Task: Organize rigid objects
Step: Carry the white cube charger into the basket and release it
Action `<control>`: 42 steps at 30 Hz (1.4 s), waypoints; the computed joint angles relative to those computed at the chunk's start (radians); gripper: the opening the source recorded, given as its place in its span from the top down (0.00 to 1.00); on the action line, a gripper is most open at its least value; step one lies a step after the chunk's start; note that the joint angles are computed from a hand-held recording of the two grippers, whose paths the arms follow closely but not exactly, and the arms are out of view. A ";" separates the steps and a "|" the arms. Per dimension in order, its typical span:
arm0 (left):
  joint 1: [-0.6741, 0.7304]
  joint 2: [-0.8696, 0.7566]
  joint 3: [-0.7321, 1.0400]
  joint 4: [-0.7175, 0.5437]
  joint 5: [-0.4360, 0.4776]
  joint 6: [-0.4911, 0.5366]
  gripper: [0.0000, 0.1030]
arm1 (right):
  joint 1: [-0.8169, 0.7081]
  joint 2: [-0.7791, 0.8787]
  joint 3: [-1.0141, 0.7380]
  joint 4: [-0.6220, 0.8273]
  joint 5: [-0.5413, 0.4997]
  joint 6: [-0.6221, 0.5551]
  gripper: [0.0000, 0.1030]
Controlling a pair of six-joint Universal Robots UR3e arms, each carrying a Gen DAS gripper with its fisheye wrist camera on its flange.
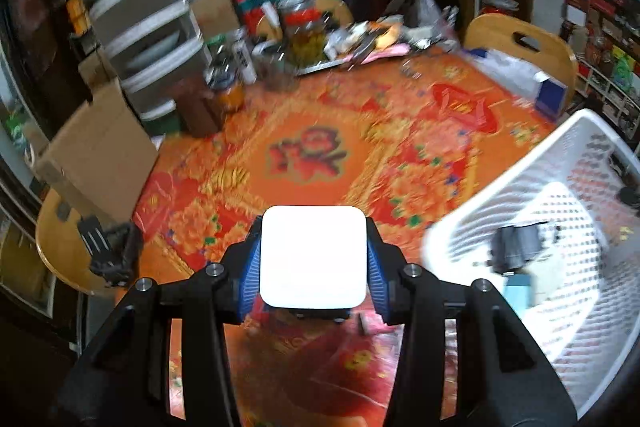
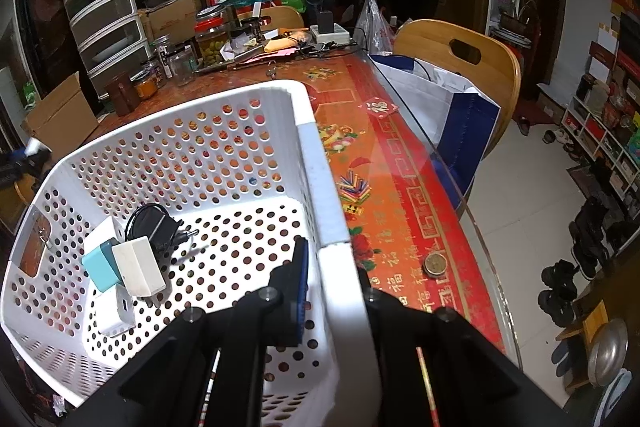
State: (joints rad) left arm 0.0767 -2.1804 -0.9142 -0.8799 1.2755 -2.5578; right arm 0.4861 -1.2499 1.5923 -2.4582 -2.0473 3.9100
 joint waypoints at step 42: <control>-0.461 -0.043 0.011 -0.422 0.325 0.206 0.58 | -0.013 -0.019 0.058 -0.106 0.036 -0.047 0.90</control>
State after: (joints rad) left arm -0.3843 -2.2230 -0.9027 -1.3017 1.6008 -2.3515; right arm 0.4729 -1.2690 1.6502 -2.5643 -2.0112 3.8632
